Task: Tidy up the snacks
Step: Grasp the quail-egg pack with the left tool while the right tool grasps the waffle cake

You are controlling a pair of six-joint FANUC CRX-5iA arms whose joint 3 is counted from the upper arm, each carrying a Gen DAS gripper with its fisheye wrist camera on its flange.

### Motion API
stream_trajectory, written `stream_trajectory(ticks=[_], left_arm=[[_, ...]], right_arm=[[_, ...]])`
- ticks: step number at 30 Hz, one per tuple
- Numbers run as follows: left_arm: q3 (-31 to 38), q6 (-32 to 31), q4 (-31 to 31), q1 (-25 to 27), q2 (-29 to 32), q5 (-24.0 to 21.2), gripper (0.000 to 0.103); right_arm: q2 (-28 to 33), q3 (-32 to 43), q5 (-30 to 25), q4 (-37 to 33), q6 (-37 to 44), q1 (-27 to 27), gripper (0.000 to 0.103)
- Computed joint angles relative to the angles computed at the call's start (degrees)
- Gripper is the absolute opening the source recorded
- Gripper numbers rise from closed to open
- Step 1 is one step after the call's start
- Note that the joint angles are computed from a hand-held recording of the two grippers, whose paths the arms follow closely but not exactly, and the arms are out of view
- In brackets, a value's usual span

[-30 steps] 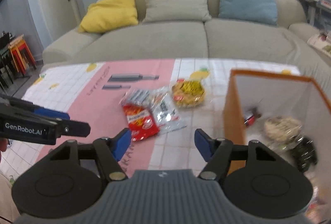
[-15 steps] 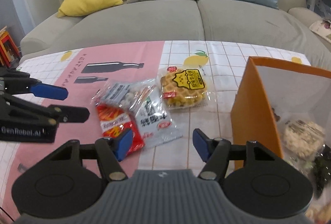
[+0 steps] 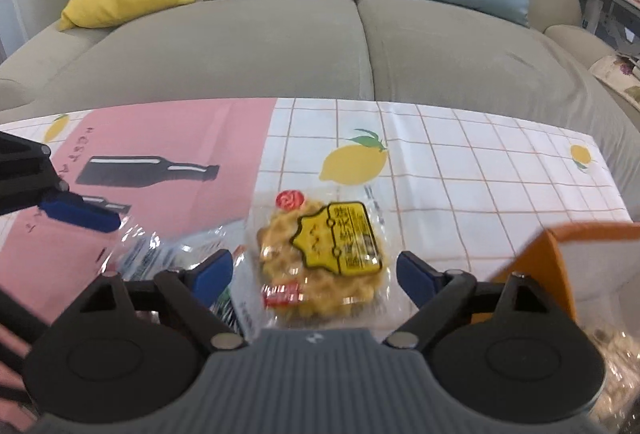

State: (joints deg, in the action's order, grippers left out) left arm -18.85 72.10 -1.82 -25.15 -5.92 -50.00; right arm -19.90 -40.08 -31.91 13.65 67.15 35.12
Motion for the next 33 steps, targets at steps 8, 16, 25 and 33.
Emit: stream_trajectory(ticks=[8, 16, 25, 33], left_arm=[[0.98, -4.65, 4.36, 2.8, 4.37, -0.11, 0.09], [-1.14, 8.08, 2.2, 1.98, 1.94, 0.78, 0.078], [-3.96, 30.26, -11.29, -8.61, -5.2, -3.01, 0.076], [-4.56, 58.06, -20.76, -18.39, -10.54, -10.54, 0.049]], right_arm=[[5.89, 3.54, -0.55, -2.68, 2.61, -1.15, 0.091], [1.98, 1.37, -0.77, -7.76, 10.55, -0.97, 0.069], [-10.32, -5.11, -5.97, -9.51, 12.37, 4.12, 0.065], [-29.32, -13.45, -18.59, -3.25, -1.68, 16.25, 0.064]])
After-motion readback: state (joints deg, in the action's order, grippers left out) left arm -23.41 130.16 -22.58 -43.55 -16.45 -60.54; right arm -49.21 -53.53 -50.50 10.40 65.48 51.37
